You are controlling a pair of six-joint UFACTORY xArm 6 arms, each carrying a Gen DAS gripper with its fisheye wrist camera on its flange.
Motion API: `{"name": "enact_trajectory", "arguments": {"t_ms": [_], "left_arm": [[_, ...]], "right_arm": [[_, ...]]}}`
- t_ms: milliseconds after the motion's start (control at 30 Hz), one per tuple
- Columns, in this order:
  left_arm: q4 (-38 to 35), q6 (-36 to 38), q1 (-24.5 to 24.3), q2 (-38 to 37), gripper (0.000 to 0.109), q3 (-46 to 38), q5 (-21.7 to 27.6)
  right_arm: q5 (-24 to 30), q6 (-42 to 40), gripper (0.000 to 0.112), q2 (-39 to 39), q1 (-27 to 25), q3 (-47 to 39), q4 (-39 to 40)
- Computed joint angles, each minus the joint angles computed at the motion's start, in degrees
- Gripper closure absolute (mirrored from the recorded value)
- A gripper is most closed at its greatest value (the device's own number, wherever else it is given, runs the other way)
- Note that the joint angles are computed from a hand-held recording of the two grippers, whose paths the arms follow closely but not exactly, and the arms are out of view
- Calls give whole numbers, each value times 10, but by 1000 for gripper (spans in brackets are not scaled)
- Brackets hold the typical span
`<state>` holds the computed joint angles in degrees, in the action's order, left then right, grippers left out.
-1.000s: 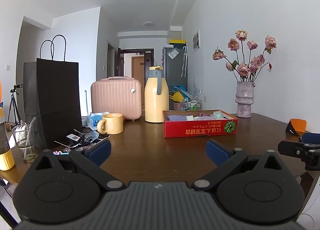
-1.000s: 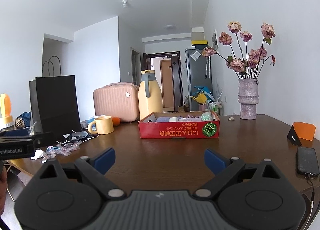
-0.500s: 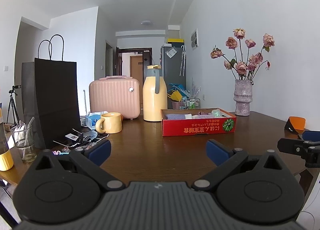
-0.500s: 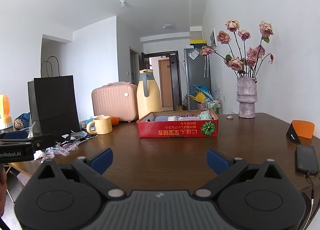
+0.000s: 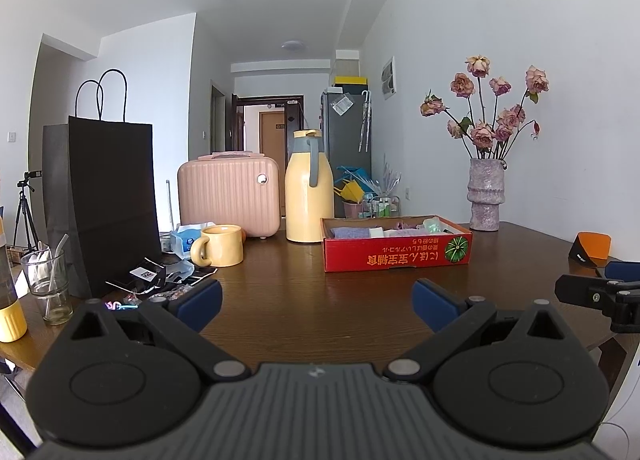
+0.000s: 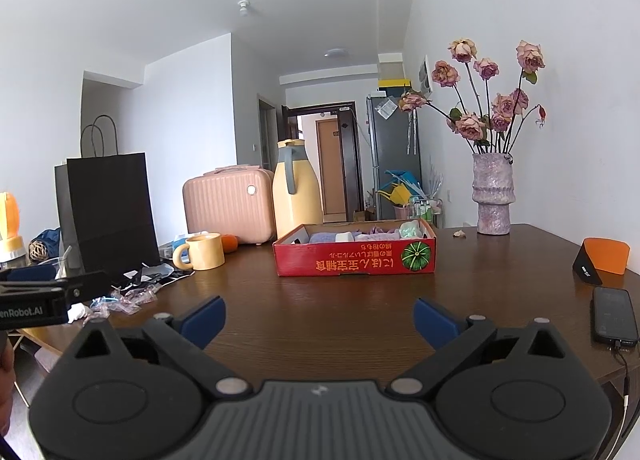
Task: Organize soft objects
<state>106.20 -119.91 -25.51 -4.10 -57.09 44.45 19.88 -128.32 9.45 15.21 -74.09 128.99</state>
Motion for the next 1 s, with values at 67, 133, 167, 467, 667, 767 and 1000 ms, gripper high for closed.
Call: {"name": "enact_trajectory", "arguments": {"t_ms": [67, 133, 167, 467, 667, 767, 1000], "left_arm": [[-1, 0, 1, 1, 6, -1, -2], [-1, 1, 0, 0, 6, -1, -1], [-1, 0, 0, 0, 6, -1, -1], [0, 2, 1, 0, 6, 0, -2], [1, 2, 2, 0, 6, -1, -3], [3, 6, 5, 0, 6, -2, -9], [16, -5, 10, -1, 6, 0, -16]], "right_arm": [[1, -2, 11, -1, 0, 2, 3], [2, -4, 11, -1, 0, 3, 3], [2, -5, 11, -1, 1, 3, 3], [3, -5, 11, -1, 0, 3, 3], [1, -2, 11, 0, 1, 1, 2], [0, 0, 11, 1, 0, 1, 2], [2, -2, 11, 1, 1, 1, 0]]}}
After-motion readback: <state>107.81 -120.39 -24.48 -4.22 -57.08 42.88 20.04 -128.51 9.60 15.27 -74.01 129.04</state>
